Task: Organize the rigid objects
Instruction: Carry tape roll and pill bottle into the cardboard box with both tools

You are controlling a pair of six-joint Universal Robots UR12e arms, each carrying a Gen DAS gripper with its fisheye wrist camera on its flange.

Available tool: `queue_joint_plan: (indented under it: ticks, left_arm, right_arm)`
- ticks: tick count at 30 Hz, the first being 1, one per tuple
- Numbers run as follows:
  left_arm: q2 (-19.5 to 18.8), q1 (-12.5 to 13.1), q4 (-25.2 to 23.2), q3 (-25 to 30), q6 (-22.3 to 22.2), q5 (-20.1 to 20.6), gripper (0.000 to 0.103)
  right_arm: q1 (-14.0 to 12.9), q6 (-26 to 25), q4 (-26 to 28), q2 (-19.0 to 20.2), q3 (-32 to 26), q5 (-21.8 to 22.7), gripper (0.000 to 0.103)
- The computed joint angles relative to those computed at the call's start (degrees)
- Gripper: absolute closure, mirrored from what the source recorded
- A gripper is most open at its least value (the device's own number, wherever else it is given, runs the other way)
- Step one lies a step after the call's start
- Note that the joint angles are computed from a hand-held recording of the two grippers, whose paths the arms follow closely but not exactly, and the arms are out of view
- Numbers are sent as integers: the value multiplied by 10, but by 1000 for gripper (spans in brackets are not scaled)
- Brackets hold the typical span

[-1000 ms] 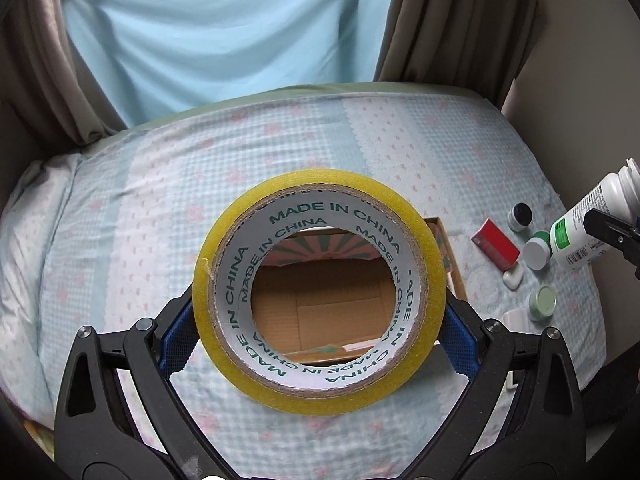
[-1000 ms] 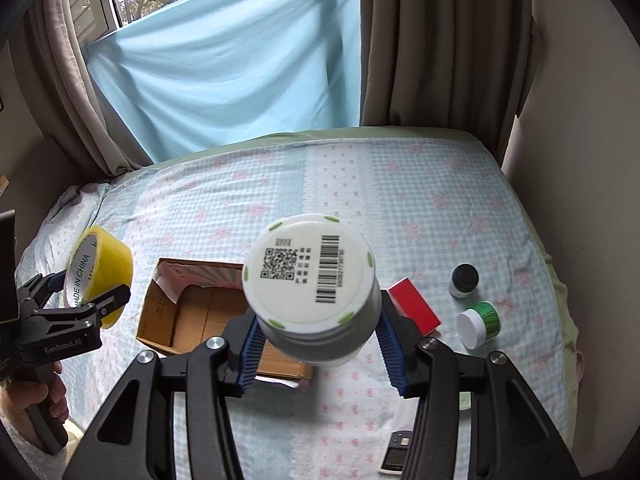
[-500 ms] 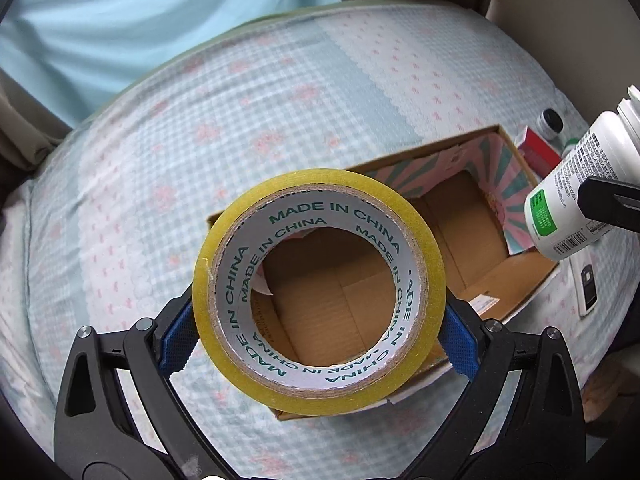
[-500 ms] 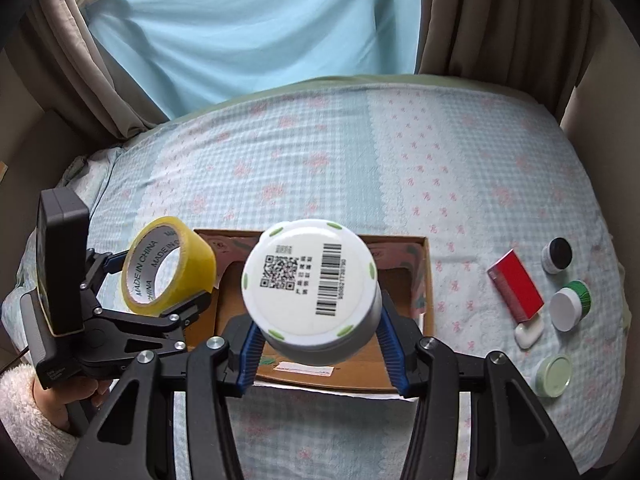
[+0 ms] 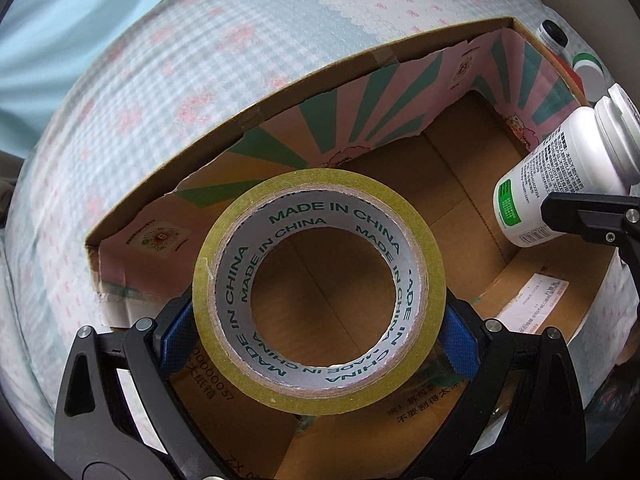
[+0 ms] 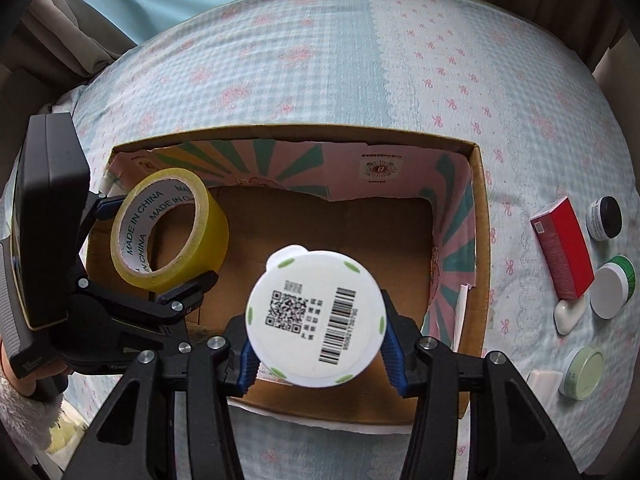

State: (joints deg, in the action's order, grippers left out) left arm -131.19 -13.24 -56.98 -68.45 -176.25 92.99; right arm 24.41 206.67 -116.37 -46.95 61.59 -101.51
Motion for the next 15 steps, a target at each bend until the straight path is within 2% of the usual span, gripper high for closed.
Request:
queue_joint_plan:
  ticks: [4, 7, 9, 10, 13, 15]
  left_arm:
    - [0, -1, 1, 0, 21, -3, 5]
    - [5, 6, -10, -2, 33, -41, 3]
    - [16, 8, 18, -19, 29, -53, 0]
    - [21, 9, 28, -25, 25, -54, 0]
    - [29, 11, 32, -33, 8, -60, 0]
    - [32, 13, 30, -37, -3, -62, 0]
  right_arm:
    - [-4, 7, -5, 0, -1, 6, 56]
    - [-5, -3, -8, 5, -10, 4, 53]
    - [-6, 6, 2, 9, -21, -2, 11]
    - [-8, 11, -12, 5, -15, 4, 0]
    - [-12, 41, -60, -10, 13, 18, 0]
    - [-12, 53, -73, -17, 23, 21, 0]
